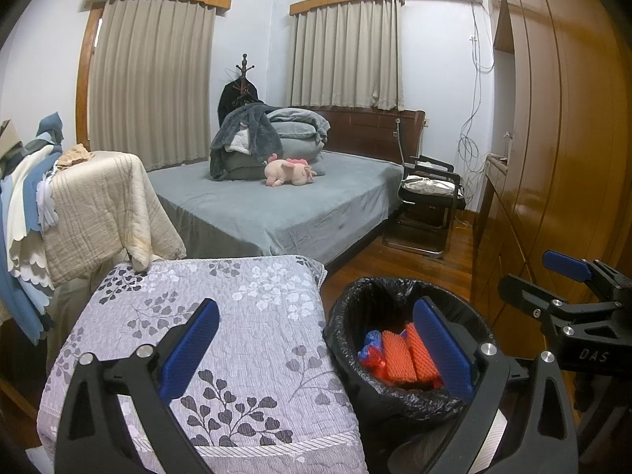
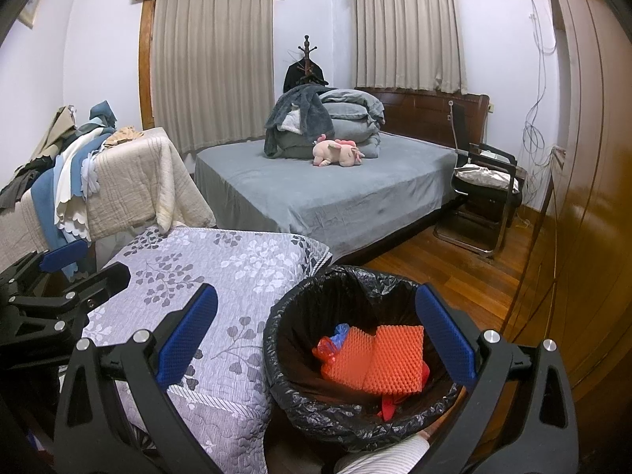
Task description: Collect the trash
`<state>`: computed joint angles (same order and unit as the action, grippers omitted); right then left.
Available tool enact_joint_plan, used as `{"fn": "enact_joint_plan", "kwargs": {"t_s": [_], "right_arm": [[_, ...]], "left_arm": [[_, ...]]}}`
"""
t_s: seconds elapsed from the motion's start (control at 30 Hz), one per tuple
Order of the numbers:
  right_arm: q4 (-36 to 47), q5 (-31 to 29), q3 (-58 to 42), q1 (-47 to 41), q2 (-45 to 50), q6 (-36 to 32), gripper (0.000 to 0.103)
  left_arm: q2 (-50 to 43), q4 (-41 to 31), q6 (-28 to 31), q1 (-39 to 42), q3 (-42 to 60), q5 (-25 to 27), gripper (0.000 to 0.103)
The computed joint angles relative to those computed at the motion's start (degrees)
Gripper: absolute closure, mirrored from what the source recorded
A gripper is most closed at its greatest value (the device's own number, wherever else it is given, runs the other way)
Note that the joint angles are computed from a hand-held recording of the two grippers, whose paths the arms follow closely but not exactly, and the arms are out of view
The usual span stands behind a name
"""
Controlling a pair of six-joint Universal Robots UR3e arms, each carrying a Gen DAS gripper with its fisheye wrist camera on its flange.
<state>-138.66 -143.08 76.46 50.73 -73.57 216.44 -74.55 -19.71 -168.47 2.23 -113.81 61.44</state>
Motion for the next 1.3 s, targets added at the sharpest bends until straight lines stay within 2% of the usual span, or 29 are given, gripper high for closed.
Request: {"fn": "enact_joint_plan", "kwargs": {"t_s": [1.3], "right_arm": [[0.3, 0.8, 0.3, -0.7, -0.8, -0.5, 0.005]], "left_arm": [[0.1, -1.3, 0.4, 0.6, 0.6, -0.5, 0.006]]}}
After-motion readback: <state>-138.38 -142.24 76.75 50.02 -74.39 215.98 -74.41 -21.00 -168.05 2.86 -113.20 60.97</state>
